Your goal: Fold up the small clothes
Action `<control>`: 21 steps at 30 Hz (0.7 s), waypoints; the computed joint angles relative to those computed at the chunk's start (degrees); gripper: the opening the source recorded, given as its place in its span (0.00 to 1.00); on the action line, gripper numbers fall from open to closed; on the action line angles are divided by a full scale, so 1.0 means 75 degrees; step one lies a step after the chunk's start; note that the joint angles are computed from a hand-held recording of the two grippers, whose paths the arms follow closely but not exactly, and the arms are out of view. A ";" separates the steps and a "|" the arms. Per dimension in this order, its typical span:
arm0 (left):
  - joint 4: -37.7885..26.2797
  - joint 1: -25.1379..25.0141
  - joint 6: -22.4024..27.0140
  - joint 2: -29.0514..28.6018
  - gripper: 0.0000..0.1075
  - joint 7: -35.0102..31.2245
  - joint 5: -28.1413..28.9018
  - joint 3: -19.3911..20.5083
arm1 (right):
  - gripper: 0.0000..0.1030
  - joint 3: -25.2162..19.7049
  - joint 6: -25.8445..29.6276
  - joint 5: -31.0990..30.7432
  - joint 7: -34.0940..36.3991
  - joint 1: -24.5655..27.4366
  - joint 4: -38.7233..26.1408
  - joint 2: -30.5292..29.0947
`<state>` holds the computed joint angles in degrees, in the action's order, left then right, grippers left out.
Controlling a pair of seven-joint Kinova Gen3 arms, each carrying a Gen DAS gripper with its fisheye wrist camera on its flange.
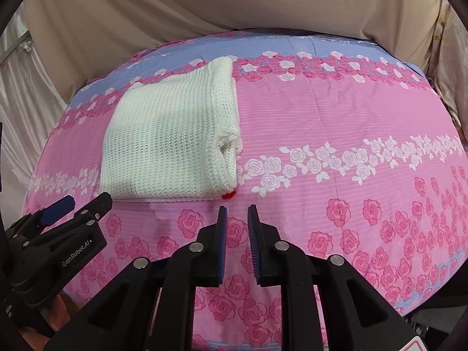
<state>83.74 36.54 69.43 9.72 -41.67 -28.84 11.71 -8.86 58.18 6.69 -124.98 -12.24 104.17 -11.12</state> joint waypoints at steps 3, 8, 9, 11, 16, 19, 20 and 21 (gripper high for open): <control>0.0041 0.0145 0.0064 -0.0003 0.67 0.0273 -0.0257 0.0016 | 0.18 -0.0152 0.0053 0.0182 -0.0256 0.0008 0.0029 -0.0090; 0.0083 0.0201 0.0128 0.0025 0.67 0.0336 -0.0278 0.0045 | 0.20 -0.0289 0.0175 0.0386 -0.0528 -0.0041 0.0049 -0.0118; 0.0091 0.0208 0.0144 0.0028 0.67 0.0347 -0.0267 0.0049 | 0.20 -0.0306 0.0196 0.0430 -0.0559 -0.0053 0.0053 -0.0117; 0.0136 0.0206 0.0118 0.0007 0.67 0.0363 -0.0227 0.0053 | 0.20 -0.0389 0.0246 0.0546 -0.0722 -0.0078 0.0058 -0.0120; 0.0252 0.0259 0.0103 -0.0027 0.67 0.0597 -0.0316 0.0066 | 0.20 -0.0397 0.0318 0.0629 -0.0904 -0.0151 0.0087 -0.0092; 0.0281 0.0269 0.0124 -0.0021 0.68 0.0651 -0.0347 0.0083 | 0.20 -0.0419 0.0356 0.0669 -0.0962 -0.0211 0.0089 -0.0047; 0.0285 0.0273 0.0138 -0.0015 0.68 0.0658 -0.0354 0.0088 | 0.20 -0.0451 0.0370 0.0710 -0.1016 -0.0232 0.0088 -0.0041; 0.0298 0.0269 0.0126 -0.0019 0.68 0.0649 -0.0342 0.0093 | 0.20 -0.0505 0.0407 0.0794 -0.1093 -0.0253 0.0076 -0.0030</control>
<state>85.98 38.56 70.37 9.58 -36.80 -31.40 12.42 -12.65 61.23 12.64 -133.18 -14.14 104.74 -11.34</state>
